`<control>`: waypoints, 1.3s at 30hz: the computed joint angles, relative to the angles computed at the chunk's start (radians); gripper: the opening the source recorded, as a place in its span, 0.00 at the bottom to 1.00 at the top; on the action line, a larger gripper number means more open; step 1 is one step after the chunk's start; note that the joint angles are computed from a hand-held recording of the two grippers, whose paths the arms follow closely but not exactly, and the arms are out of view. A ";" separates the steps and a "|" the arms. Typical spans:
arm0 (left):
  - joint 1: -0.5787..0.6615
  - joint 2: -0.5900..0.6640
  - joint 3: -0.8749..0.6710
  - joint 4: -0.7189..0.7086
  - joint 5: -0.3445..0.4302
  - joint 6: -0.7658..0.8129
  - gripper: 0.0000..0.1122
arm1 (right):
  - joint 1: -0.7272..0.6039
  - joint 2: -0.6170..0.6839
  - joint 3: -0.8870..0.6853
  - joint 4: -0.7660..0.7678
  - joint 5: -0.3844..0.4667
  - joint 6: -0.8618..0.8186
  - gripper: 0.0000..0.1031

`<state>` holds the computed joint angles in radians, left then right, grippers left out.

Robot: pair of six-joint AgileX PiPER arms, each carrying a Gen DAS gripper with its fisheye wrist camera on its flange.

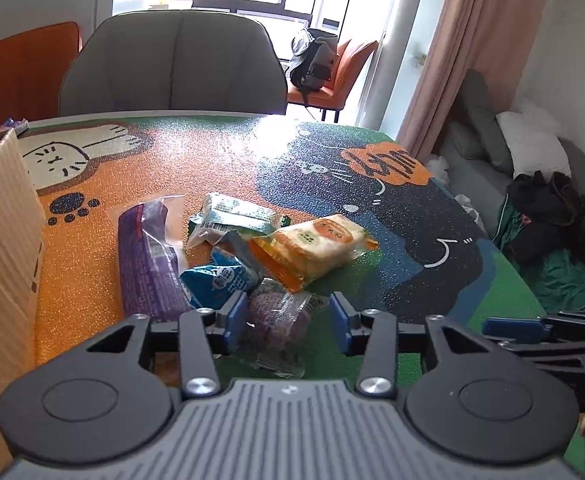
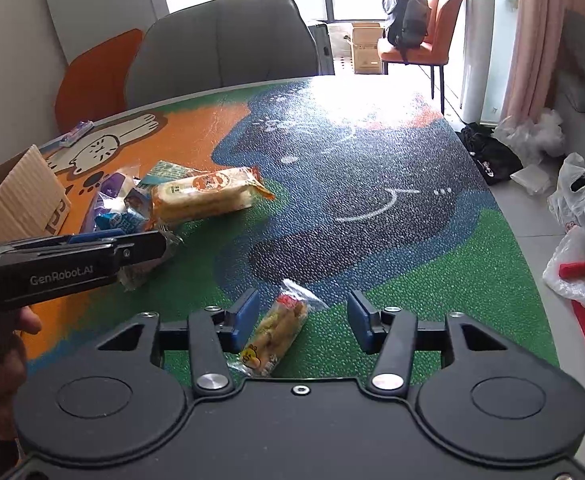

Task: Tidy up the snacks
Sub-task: 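Grasp the dark purple round packet with the left gripper while the right grasps the small clear snack packet, then carry both packets into the cardboard box and open both grippers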

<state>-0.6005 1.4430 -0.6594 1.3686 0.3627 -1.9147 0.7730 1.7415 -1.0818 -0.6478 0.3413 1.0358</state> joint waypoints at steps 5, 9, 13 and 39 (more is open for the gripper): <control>0.024 0.035 -0.011 -0.030 -0.023 0.027 0.44 | 0.005 0.000 0.012 -0.002 0.009 -0.001 0.49; 0.002 0.045 -0.009 0.001 -0.013 0.000 0.43 | 0.014 0.000 0.011 -0.041 0.065 0.037 0.49; -0.007 0.038 -0.011 -0.048 -0.017 0.073 0.32 | 0.018 -0.009 0.023 -0.039 0.067 0.034 0.48; -0.026 -0.322 0.013 -0.455 0.140 0.524 0.28 | 0.098 -0.006 -0.143 -0.011 0.048 -0.041 0.15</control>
<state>-0.6269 1.1213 -0.6467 0.9139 0.5023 -1.3906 0.8706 1.7355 -1.2246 -0.6590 0.3898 0.9945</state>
